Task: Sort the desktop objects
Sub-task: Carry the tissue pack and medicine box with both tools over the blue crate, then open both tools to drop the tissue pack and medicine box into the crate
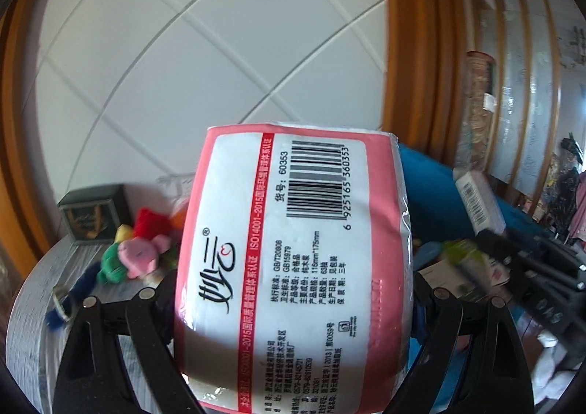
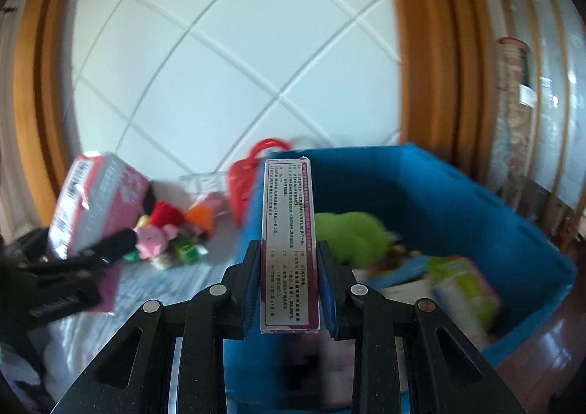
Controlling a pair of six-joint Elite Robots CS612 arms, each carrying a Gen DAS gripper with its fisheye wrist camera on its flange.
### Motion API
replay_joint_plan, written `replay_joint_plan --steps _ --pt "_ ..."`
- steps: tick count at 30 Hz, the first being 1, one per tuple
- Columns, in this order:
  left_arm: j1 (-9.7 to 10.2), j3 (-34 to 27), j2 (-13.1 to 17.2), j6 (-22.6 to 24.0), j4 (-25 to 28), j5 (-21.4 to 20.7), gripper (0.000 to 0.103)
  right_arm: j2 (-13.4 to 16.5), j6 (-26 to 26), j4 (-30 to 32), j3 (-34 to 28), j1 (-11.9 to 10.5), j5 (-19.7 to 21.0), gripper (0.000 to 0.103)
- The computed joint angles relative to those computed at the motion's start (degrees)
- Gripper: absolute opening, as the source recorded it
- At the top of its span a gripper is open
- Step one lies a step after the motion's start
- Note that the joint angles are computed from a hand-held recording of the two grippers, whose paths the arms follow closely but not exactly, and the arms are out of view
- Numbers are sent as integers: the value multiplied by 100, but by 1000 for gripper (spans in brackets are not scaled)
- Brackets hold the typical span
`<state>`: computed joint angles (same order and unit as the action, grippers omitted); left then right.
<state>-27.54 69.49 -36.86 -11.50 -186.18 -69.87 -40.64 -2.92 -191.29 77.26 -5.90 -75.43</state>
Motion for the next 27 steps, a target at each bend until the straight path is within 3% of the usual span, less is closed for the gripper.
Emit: replay_joint_plan --steps 4,11,20,26,27 --pt "-294 -487 212 -17 382 73 91 47 -18 98 -73 -333 3 28" --pt "-531 -1338 585 -35 1341 158 91 186 -26 441 -263 -722 285 28" --pt "-646 -2221 998 -28 2309 147 91 454 -94 988 -669 -901 474 28" --pt "-635 -2403 1081 -221 2676 135 91 510 -162 1155 -769 -910 503 30" --pt "-632 -2416 1085 -248 2705 132 91 513 -154 1137 -772 -913 508 34"
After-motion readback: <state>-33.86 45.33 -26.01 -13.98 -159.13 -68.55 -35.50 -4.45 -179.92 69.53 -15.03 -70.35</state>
